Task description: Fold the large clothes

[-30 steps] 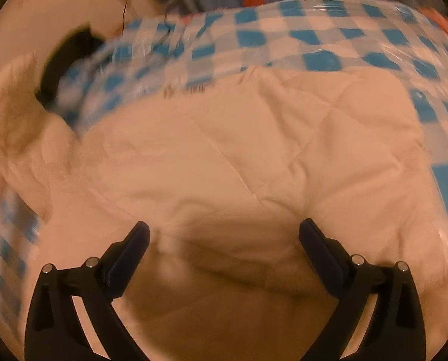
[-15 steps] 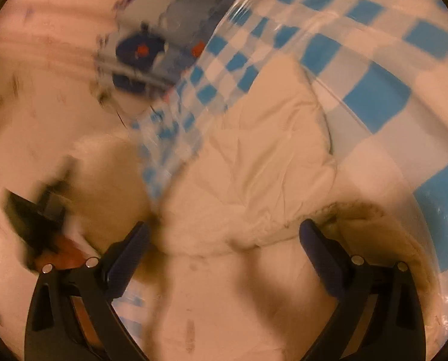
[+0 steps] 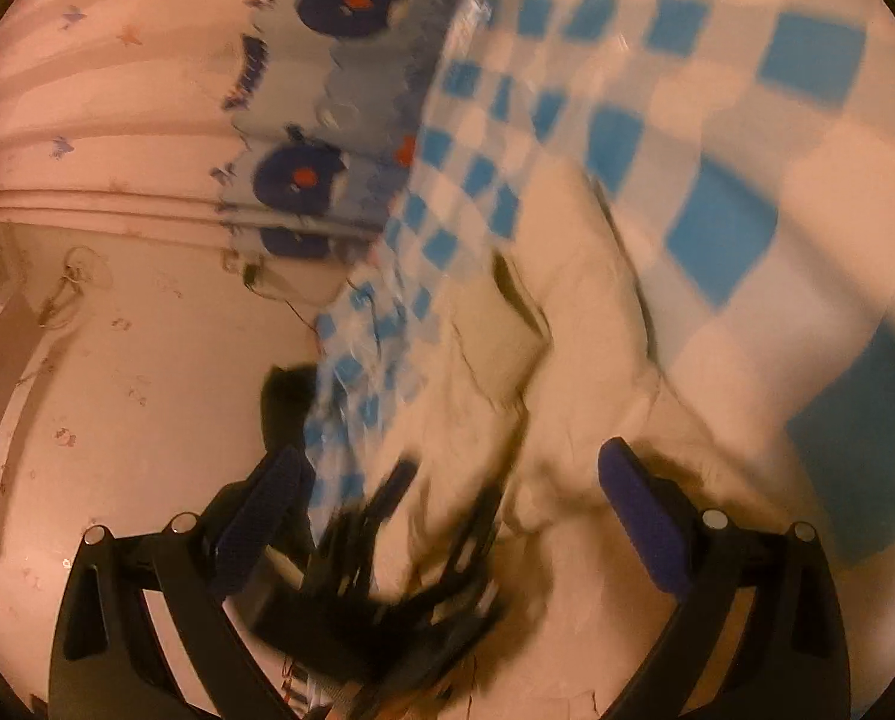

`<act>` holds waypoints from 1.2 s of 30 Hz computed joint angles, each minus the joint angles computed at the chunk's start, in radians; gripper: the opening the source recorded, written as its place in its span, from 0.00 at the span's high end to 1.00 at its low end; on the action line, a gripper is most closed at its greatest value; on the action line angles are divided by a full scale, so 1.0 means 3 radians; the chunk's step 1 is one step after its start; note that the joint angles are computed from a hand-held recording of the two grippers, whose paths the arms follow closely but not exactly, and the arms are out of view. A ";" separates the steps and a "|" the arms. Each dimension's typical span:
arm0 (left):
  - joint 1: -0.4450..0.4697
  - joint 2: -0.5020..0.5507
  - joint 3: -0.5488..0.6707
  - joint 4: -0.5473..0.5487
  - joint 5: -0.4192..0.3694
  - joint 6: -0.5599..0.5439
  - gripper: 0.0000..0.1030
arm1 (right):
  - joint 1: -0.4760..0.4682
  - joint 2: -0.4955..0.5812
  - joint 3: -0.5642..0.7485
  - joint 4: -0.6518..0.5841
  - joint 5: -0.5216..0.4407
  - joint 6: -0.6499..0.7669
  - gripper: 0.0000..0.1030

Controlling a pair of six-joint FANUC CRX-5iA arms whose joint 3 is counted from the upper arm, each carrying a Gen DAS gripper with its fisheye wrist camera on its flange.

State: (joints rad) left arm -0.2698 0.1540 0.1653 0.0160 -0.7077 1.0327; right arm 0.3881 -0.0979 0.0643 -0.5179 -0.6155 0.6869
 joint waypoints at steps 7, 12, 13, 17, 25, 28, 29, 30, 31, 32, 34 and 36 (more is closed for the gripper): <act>0.0985 -0.1018 -0.0867 0.1307 -0.0176 0.0182 0.11 | -0.0084 0.0243 0.0402 -0.0071 -0.0309 0.0384 0.07; 0.1642 -0.1518 -0.1515 0.2045 -0.0262 0.0518 0.11 | -0.0092 0.0824 0.1078 -0.0175 -0.0912 0.0585 0.07; 0.1688 -0.1522 -0.1527 0.2046 -0.0316 0.0553 0.11 | -0.0063 0.0968 0.1221 -0.0102 -0.1061 0.0477 0.07; 0.1711 -0.1503 -0.1524 0.1967 -0.0318 0.0600 0.11 | 0.0062 0.1254 0.1457 0.0231 -0.1144 0.0210 0.08; 0.1661 -0.1432 -0.1499 0.1798 -0.0292 0.0707 0.11 | 0.0324 0.1252 0.1403 0.1051 -0.0964 -0.0040 0.79; 0.1736 -0.1471 -0.1535 0.1821 -0.0229 0.0801 0.11 | 0.0522 0.1010 0.1123 0.1660 -0.0613 -0.0084 0.79; 0.1757 -0.1472 -0.1534 0.1805 -0.0226 0.0849 0.11 | 0.0562 0.0957 0.1048 0.1798 -0.0569 -0.0122 0.79; 0.1780 -0.1462 -0.1530 0.1791 -0.0224 0.0900 0.11 | 0.0584 0.0936 0.1007 0.1877 -0.0579 -0.0145 0.79; 0.1798 -0.1442 -0.1518 0.1773 -0.0234 0.0948 0.11 | 0.0576 0.0934 0.0977 0.1860 -0.0652 -0.0136 0.79; 0.1812 -0.1402 -0.1481 0.1713 -0.0263 0.1025 0.11 | 0.0548 0.0937 0.0931 0.1815 -0.0716 -0.0158 0.79; 0.1831 -0.1330 -0.1422 0.1633 -0.0297 0.1132 0.11 | 0.0444 0.0996 0.0938 0.1565 -0.0945 -0.0137 0.76; 0.1855 -0.1277 -0.1383 0.1611 -0.0319 0.1166 0.11 | 0.0281 0.0968 0.0852 0.1098 -0.1000 -0.0108 0.73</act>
State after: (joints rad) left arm 0.2866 -0.2289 -0.2497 0.4994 -0.8034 1.3824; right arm 0.4723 0.1924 0.3198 -0.1885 -0.9156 0.6545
